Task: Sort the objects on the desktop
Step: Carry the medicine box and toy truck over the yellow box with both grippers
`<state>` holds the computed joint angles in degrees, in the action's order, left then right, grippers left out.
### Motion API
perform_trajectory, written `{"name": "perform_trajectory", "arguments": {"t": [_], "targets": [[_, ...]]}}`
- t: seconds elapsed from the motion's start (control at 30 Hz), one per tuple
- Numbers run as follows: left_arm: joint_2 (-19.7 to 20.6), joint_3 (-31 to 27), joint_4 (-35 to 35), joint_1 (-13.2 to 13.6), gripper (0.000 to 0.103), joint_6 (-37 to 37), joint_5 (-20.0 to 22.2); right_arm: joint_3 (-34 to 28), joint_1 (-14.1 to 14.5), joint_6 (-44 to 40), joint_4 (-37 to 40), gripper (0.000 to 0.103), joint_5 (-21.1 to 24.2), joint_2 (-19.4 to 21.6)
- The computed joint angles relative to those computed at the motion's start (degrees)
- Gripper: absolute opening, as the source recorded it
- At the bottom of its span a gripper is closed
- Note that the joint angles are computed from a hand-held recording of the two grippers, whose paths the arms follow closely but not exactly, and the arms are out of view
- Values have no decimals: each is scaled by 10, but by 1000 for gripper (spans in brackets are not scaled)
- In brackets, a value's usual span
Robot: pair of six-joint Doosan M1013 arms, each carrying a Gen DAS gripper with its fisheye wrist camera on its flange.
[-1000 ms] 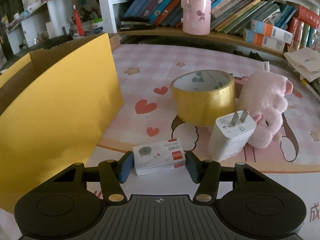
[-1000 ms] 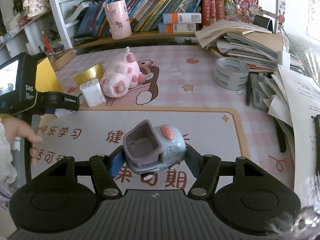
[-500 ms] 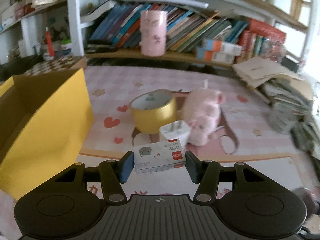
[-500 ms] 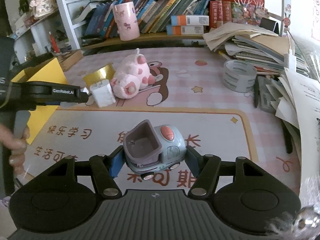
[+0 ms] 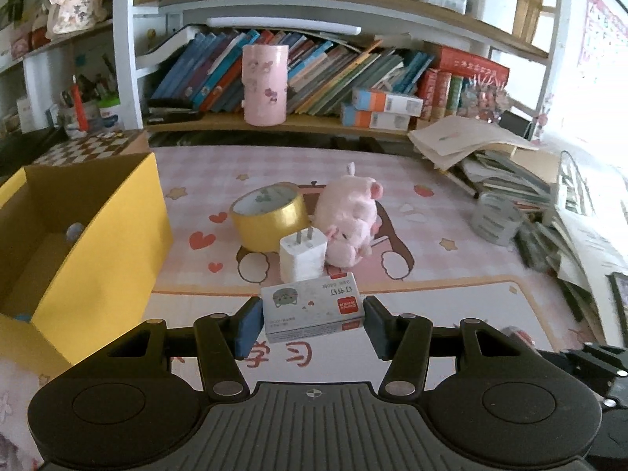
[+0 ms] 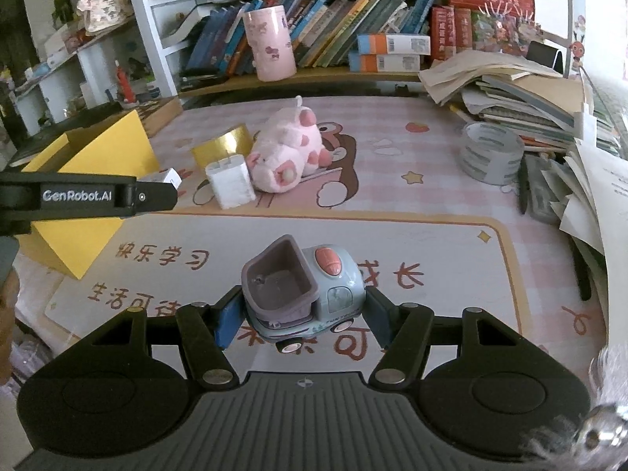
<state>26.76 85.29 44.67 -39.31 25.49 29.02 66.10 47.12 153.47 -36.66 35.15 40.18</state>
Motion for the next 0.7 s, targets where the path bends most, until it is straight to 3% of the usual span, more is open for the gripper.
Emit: {"name": "perform_trajectory", "arguments": {"t": [0.43, 0.7], "targets": [[-47, 59, 42, 6, 54, -21, -58, -31, 25, 37, -51, 61, 29, 10], [-80, 106, 129, 11, 54, -73, -91, -67, 43, 43, -78, 61, 67, 26]]}}
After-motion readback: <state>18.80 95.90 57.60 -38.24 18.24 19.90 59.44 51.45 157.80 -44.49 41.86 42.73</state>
